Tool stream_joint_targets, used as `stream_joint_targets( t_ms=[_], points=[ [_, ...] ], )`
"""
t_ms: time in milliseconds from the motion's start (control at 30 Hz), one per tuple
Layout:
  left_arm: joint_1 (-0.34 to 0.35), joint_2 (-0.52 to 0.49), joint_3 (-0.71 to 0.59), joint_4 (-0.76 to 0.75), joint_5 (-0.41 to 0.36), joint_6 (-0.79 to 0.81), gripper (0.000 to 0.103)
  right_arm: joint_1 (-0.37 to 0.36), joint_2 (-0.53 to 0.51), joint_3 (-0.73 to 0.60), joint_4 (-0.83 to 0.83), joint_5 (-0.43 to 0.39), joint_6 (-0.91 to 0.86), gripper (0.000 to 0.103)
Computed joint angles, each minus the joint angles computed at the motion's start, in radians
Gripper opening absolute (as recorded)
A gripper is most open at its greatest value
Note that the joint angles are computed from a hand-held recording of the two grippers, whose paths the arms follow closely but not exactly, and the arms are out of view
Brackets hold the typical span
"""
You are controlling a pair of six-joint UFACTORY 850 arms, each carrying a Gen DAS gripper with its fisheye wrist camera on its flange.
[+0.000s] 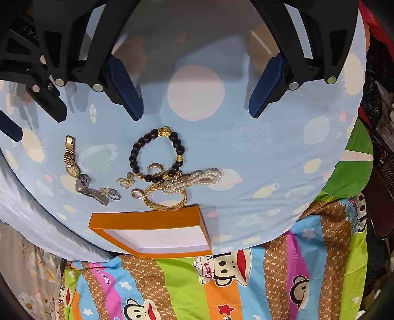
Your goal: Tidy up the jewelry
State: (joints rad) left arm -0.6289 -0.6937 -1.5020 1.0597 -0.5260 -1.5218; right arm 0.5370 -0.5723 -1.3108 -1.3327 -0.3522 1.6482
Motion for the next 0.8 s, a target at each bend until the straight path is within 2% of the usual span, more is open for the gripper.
stream_joint_targets(
  t_ms=[200,800],
  points=[
    [-0.001,0.0,0.001,0.008,-0.001,-0.007,0.085,0.001,0.002,0.006,-0.044,-0.002,0.044,0.093],
    [-0.001,0.001,0.005,-0.002,0.006,-0.001,0.084,-0.001,0.001,0.004,-0.032,0.003,0.032,0.093]
  ],
)
